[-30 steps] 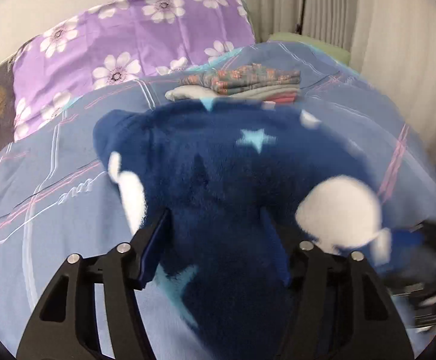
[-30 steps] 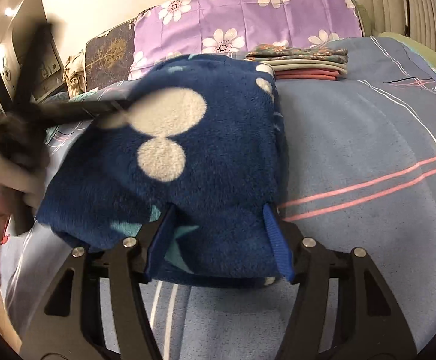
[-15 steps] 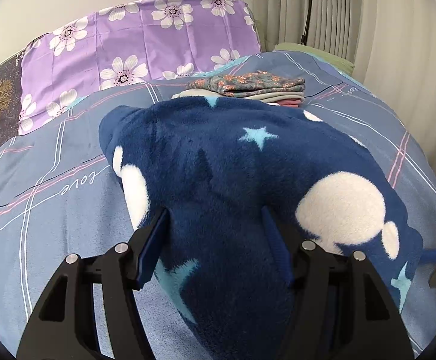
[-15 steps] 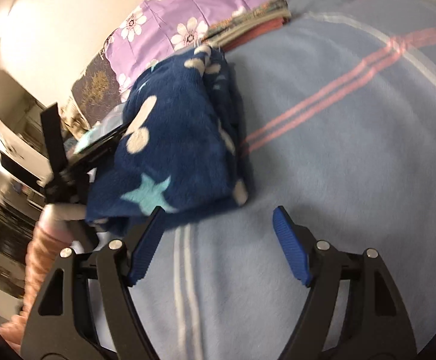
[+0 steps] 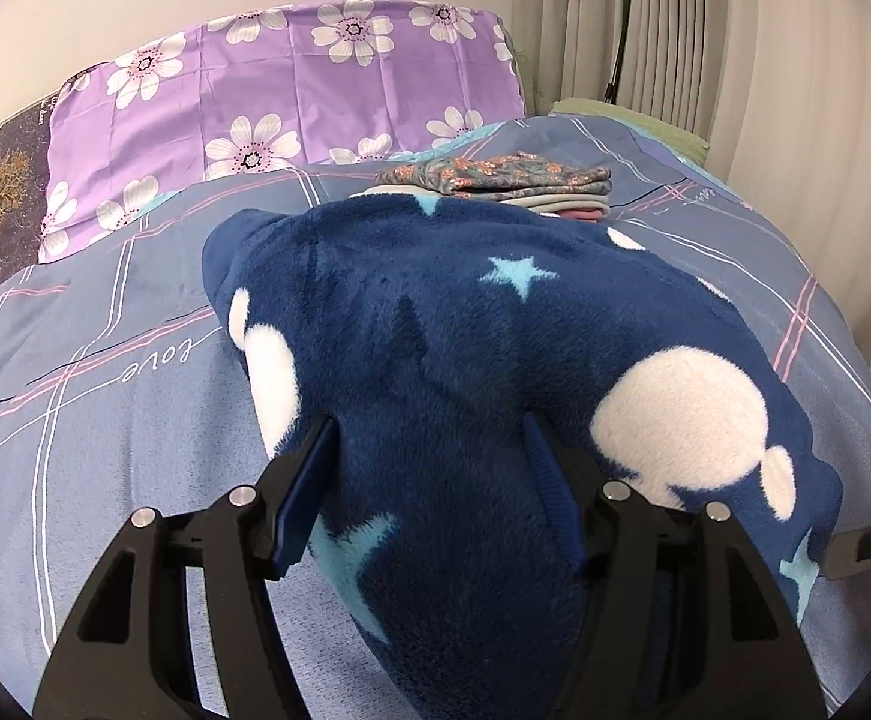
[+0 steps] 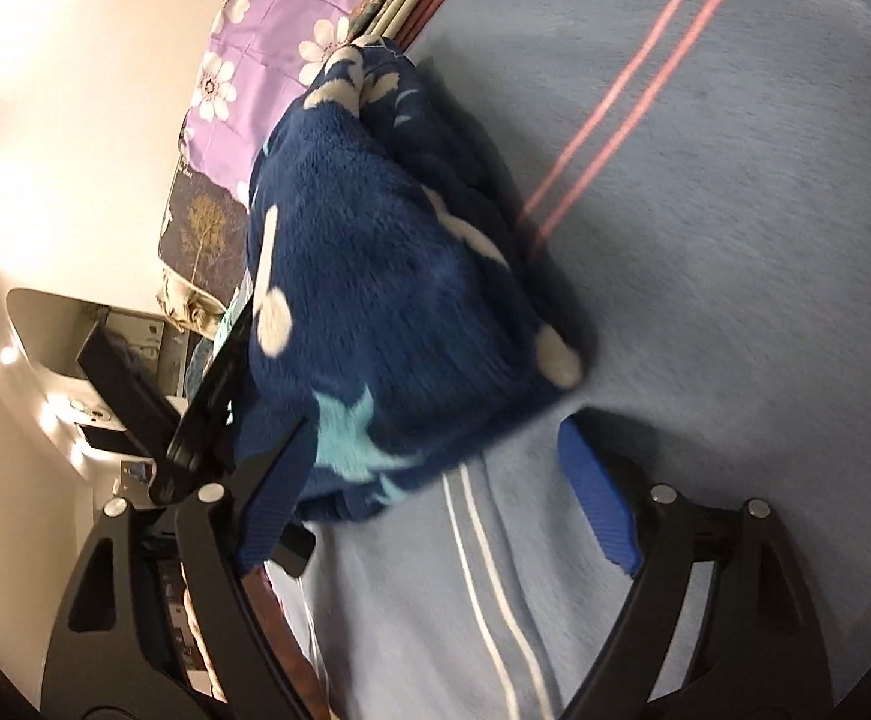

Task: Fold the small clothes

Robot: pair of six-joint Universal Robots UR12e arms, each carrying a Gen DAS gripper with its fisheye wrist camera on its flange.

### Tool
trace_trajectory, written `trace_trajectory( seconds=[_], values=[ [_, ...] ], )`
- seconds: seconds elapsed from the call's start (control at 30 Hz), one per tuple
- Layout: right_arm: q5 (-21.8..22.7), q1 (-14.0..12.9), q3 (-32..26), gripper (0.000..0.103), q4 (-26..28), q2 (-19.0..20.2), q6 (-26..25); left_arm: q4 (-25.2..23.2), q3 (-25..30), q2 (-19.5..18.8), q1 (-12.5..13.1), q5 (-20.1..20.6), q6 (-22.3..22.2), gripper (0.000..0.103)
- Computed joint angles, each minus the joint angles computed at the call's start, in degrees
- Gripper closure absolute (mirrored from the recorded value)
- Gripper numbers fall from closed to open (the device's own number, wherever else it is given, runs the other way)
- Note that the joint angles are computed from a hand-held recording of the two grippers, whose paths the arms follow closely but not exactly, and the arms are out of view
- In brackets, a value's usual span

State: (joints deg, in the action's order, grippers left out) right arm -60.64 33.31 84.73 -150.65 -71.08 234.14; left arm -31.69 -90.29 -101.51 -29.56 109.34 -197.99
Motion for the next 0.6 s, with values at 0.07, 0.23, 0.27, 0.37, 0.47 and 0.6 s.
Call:
trace_trajectory(
  seconds=[0.07,0.23,0.27,0.37,0.47,0.6],
  values=[
    [-0.6,0.3,-0.5,0.013,-1.8,0.8,1.9,0.5,-0.2,0.1,0.1,-0.2,0.1,0.039],
    [-3.8,1.0,-1.0,0.004,-7.1,2.3,8.6,1.5,-0.6,0.1,0.3,-0.8,-0.1,0.039],
    [-4.7,1.1,-1.6,0.004,-7.1,2.6,9.4,1.8,-0.7,0.1,0.3,-0.9,0.0,0.039],
    [-8.3,1.7,-3.0,0.002,-6.9,3.5,11.7,2.4,-0.8,0.1,0.4,-1.2,-0.1,0.039],
    [-12.5,2.7,-5.0,0.002,-4.3,4.4,10.4,2.9,-1.0,0.2,0.5,-1.4,-0.2,0.039],
    [-16.4,3.7,-6.1,0.002,-3.9,4.9,8.5,3.4,-1.4,0.3,0.7,-2.1,-0.5,0.039]
  ],
)
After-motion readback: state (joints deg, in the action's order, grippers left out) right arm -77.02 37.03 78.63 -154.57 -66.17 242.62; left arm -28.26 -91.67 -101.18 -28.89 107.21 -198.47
